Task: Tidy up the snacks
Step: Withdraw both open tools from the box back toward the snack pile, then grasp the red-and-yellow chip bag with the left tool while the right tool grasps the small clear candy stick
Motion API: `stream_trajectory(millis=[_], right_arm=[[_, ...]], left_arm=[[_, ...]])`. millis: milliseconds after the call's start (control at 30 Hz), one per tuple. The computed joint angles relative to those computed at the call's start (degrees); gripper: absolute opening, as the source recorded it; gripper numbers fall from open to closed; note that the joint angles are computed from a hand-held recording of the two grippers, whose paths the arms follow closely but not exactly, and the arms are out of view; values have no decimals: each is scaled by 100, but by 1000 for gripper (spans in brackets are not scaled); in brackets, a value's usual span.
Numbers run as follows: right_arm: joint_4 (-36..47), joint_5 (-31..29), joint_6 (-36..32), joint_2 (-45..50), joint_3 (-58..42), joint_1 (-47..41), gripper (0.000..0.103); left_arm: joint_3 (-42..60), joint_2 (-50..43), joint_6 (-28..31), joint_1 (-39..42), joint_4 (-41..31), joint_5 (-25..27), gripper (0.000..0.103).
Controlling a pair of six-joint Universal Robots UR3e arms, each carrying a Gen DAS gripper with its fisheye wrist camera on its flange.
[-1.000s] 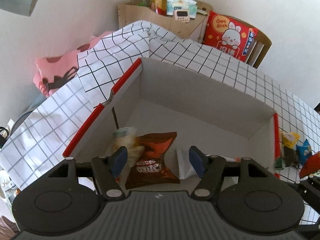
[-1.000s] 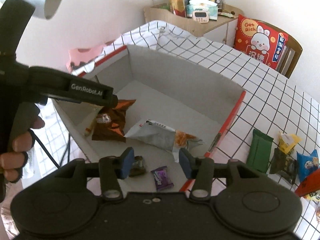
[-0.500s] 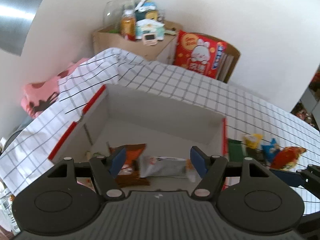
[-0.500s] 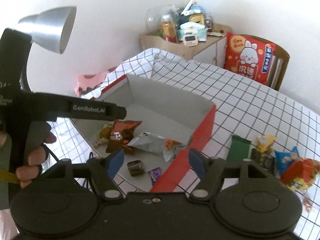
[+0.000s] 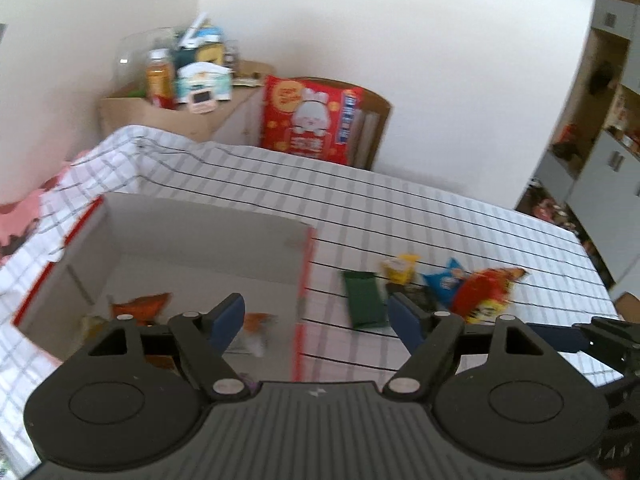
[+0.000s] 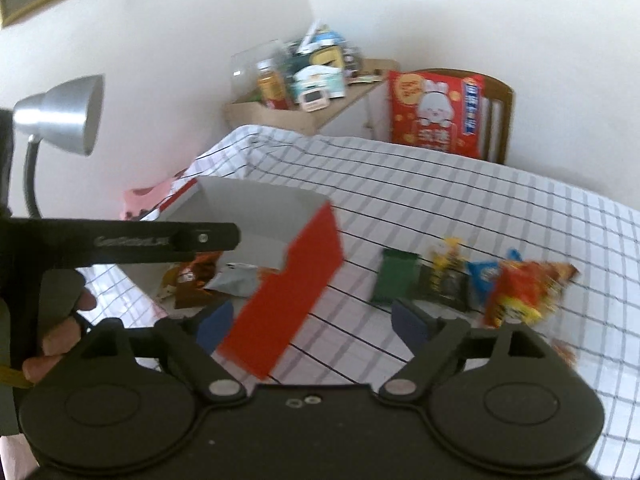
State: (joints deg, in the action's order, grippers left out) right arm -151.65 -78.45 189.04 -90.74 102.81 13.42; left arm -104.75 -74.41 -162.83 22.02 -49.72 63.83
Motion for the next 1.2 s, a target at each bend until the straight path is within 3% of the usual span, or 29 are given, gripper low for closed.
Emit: stream_trajectory(millis=[200, 600, 733, 933, 1200], right_arm=[[-289, 231, -134, -950, 1218, -778, 101], [-187, 537, -1064, -1958, 2546, -2440, 102], [-137, 747, -1557, -2000, 2719, -2933, 102], [7, 1062, -2418, -1639, 2721, -3448, 98], [-563, 914, -2873, -605, 2482, -3400, 90]], left_arm=[[-44, -331, -474, -740, 383, 196, 79], [823, -1783, -1120, -2264, 972, 773, 79], [1309, -2393, -1103, -2754, 996, 1037, 79], [1975, -3263, -559, -3352, 1123, 1354, 79], [3099, -4387, -351, -3731, 833, 1832, 79]])
